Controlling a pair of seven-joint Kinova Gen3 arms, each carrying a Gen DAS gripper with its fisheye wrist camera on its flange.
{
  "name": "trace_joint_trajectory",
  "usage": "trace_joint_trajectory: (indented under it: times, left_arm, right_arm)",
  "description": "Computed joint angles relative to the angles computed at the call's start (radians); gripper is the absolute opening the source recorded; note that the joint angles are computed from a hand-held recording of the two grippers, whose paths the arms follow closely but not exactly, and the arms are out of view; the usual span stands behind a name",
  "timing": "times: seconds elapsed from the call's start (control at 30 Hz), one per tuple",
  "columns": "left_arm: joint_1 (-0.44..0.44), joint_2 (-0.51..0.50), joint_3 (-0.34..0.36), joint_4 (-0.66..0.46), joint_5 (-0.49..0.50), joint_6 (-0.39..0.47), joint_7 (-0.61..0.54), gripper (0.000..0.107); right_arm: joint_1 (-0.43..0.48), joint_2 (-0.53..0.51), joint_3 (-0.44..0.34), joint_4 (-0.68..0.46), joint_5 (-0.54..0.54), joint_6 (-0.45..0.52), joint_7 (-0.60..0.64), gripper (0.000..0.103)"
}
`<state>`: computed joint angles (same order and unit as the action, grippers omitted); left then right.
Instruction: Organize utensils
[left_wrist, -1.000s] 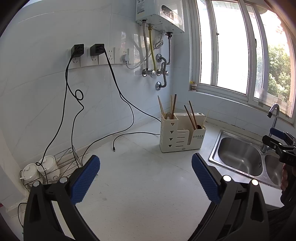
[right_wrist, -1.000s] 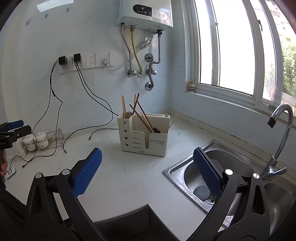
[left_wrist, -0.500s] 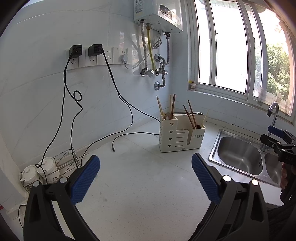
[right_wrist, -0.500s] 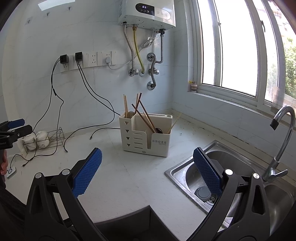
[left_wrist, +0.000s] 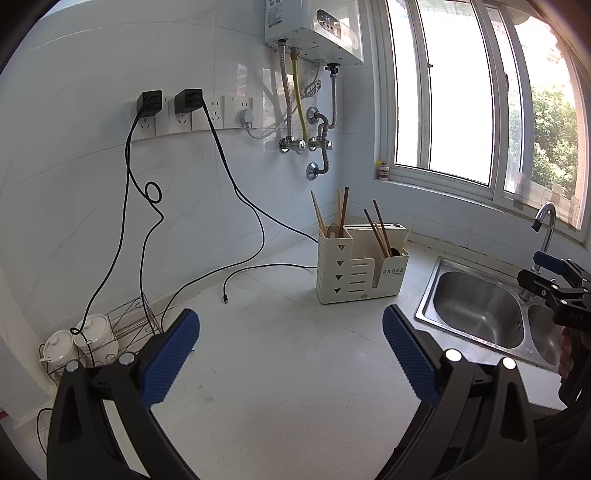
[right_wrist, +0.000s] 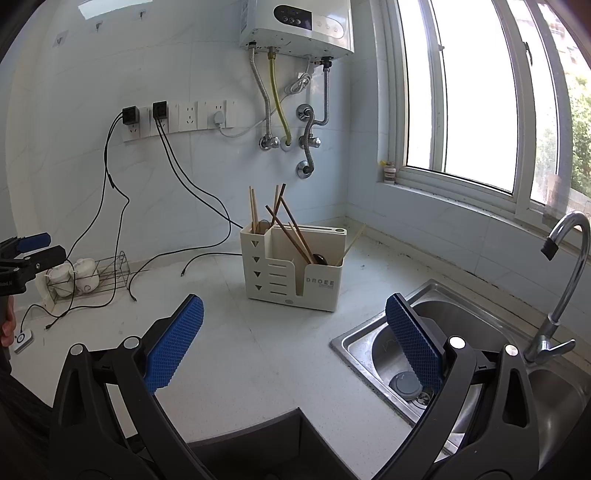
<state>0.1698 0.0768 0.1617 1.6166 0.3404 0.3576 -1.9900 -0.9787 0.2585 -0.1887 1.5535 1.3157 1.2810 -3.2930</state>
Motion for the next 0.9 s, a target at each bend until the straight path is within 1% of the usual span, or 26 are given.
trace_joint_trajectory:
  times: [0.27,0.33,0.4,0.5,0.63,0.7,0.9]
  left_arm:
    - [0.010,-0.001,-0.002,0.001,-0.024,0.002,0.020,0.098]
    - [0.023,-0.003,-0.008,0.003,-0.061,-0.003,0.054,0.098]
    - [0.019,0.000,-0.004,-0.004,-0.055,0.008,0.048,0.098]
    - [0.028,-0.003,-0.006,-0.001,-0.082,-0.003,0.064,0.098]
    - [0.027,-0.004,-0.004,-0.001,-0.078,-0.003,0.069,0.098]
    - [0.040,-0.003,-0.011,-0.001,-0.119,-0.005,0.105,0.098]
    - [0.043,-0.007,-0.010,0.005,-0.141,-0.011,0.129,0.098]
  right_arm:
    - [0.000,-0.001,-0.001,0.003,-0.008,0.004,0.000,0.094]
    - [0.000,-0.001,-0.001,0.006,-0.004,0.003,-0.004,0.094]
    - [-0.002,0.000,-0.001,0.007,-0.002,0.006,-0.006,0.094]
    - [-0.001,-0.001,-0.001,0.017,0.002,0.006,-0.029,0.094]
    - [0.002,-0.006,-0.005,0.028,0.005,0.004,-0.031,0.095]
    - [0.003,-0.009,-0.007,0.031,0.003,0.004,-0.033,0.094]
    - [0.009,-0.014,-0.012,0.036,-0.001,0.002,-0.031,0.095]
